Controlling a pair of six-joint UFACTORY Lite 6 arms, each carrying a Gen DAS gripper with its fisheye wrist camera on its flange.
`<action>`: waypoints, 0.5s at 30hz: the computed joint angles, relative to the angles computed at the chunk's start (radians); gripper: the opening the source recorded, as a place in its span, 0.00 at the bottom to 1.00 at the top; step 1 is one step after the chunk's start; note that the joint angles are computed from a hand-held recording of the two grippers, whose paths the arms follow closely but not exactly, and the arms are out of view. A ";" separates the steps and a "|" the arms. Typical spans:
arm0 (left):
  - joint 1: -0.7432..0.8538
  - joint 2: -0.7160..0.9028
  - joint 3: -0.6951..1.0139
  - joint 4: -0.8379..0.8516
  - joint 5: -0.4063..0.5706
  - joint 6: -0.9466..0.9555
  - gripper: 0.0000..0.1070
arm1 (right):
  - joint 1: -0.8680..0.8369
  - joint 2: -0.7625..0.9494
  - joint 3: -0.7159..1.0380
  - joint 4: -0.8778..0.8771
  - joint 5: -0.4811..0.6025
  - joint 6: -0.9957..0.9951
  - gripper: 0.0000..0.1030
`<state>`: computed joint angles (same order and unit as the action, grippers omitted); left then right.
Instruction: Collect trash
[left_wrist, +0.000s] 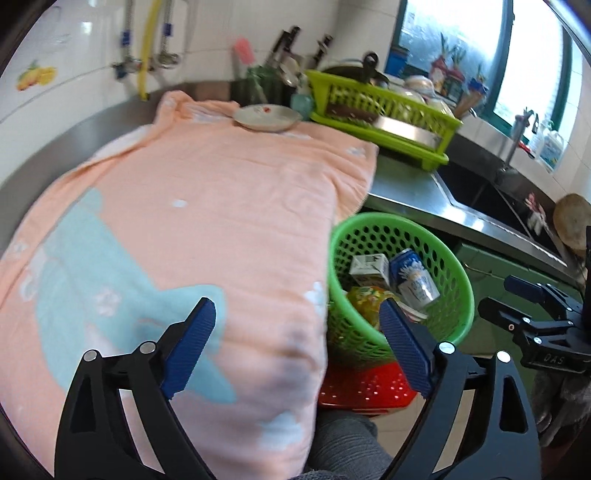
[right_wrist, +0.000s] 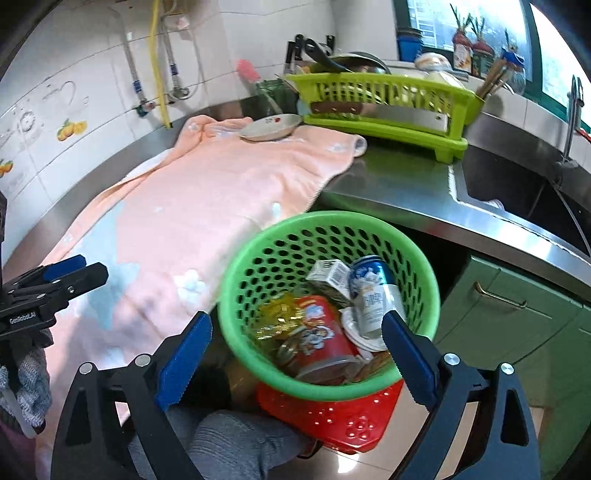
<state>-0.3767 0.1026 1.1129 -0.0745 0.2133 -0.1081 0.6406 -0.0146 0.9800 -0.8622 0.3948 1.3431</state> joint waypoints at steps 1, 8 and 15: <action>0.010 -0.043 -0.032 0.065 0.002 -0.062 0.89 | 0.022 0.002 0.014 -0.003 0.013 0.010 0.89; 0.059 -0.272 -0.187 0.327 0.026 -0.298 0.91 | 0.114 0.013 0.081 -0.016 0.077 0.049 0.90; 0.106 -0.453 -0.306 0.449 0.052 -0.398 0.91 | 0.173 0.028 0.140 -0.014 0.130 0.051 0.90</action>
